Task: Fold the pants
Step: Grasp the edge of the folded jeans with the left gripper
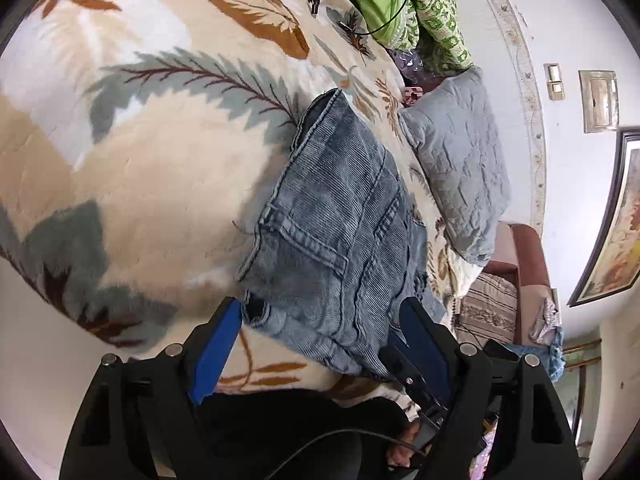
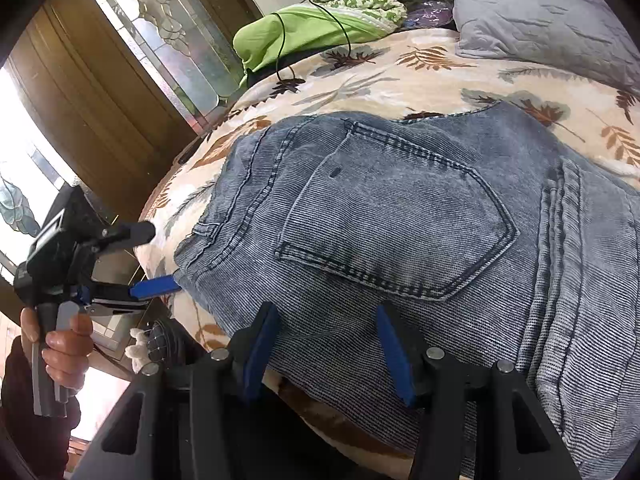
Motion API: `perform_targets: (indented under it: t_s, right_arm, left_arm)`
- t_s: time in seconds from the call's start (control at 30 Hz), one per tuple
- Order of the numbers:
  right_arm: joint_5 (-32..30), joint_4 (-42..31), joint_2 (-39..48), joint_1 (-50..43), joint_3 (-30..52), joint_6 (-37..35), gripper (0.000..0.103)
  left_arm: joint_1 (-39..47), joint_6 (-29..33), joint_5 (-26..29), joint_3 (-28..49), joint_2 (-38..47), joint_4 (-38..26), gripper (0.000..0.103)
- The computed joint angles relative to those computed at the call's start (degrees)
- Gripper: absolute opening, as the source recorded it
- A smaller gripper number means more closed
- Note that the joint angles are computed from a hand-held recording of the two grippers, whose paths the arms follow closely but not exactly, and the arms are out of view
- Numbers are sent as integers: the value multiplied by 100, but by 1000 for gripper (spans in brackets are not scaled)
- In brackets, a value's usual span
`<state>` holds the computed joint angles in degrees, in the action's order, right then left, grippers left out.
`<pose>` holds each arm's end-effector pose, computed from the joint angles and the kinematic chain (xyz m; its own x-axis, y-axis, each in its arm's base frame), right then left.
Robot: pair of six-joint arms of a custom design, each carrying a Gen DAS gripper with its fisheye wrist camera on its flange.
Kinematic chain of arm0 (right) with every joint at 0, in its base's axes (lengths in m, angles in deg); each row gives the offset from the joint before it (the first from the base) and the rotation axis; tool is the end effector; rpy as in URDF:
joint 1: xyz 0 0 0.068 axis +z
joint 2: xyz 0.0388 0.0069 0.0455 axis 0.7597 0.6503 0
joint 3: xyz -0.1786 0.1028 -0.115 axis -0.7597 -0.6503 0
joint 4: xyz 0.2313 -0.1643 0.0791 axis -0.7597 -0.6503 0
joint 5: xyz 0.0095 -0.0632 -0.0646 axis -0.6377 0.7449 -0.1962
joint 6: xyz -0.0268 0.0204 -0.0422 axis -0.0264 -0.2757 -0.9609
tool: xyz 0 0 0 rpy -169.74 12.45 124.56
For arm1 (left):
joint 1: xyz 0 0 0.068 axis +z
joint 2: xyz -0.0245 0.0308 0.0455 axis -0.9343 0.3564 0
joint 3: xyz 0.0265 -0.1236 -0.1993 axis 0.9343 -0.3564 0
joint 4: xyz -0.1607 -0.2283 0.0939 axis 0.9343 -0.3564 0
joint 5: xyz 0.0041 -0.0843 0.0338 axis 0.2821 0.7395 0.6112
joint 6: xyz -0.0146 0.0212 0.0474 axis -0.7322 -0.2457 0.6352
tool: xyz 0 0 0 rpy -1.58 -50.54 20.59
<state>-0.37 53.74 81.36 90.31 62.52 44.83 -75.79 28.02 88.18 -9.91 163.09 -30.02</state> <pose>0.1872 0.1531 0.1988 -0.7466 0.3597 -0.5597 0.0664 0.8774 0.4752 0.3621 -0.0705 0.1818 -0.9898 0.0247 -0.1400 0.1263 0.6046 -0.7864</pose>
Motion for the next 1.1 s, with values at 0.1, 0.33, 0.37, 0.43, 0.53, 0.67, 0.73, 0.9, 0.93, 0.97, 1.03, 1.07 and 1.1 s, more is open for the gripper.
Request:
perform_targets:
  t_s: [0.1, 0.33, 0.37, 0.43, 0.53, 0.67, 0.73, 0.9, 0.93, 0.97, 1.03, 1.07, 1.1]
  right_arm:
    - [-27, 18, -70, -12, -53, 5, 55]
    - [-36, 94, -98, -26, -102, -11, 55]
    - [-30, 94, -89, -21, -92, -8, 55]
    - [-51, 120, -111, -26, -112, -26, 56]
    - [-55, 121, -117, -28, -120, -28, 56]
    - [-32, 28, -148, -11, -70, 49, 55]
    - [-40, -1, -242, -13, -46, 80, 55]
    - [73, 135, -248, -29, 177, -144, 55]
    - [39, 99, -76, -71, 298, -194, 55]
    - [-58, 41, 142, -135, 411, -205, 55]
    - [-431, 138, 428, -311, 421, -104, 55]
    - [-527, 230, 420, -369, 348, -26, 55]
    - [-521, 249, 379, -364, 321, 5, 55]
  left_arm:
    - [-63, -272, 17, 93, 213, 138, 65]
    - [-43, -327, 3, -5, 217, 194, 37]
    - [-63, -383, -59, -13, 225, 244, 30]
    - [-74, -398, -123, -65, 188, 341, 22]
    - [-120, -326, -285, -105, 67, 425, 13]
    - [-279, -244, -655, -235, -329, 594, 9]
    - [-361, -149, -766, -332, -615, 700, 9]
    - [-724, 29, -1127, -286, -1275, 705, 9]
    - [-796, 51, -1213, -231, -1337, 660, 9]
    - [-884, 93, -1298, -172, -1410, 608, 9]
    - [-1061, 220, -1423, -61, -1467, 445, 9]
    - [-1183, 275, -1586, -56, -1546, 405, 8]
    - [-1324, 337, -1791, -79, -1677, 416, 8]
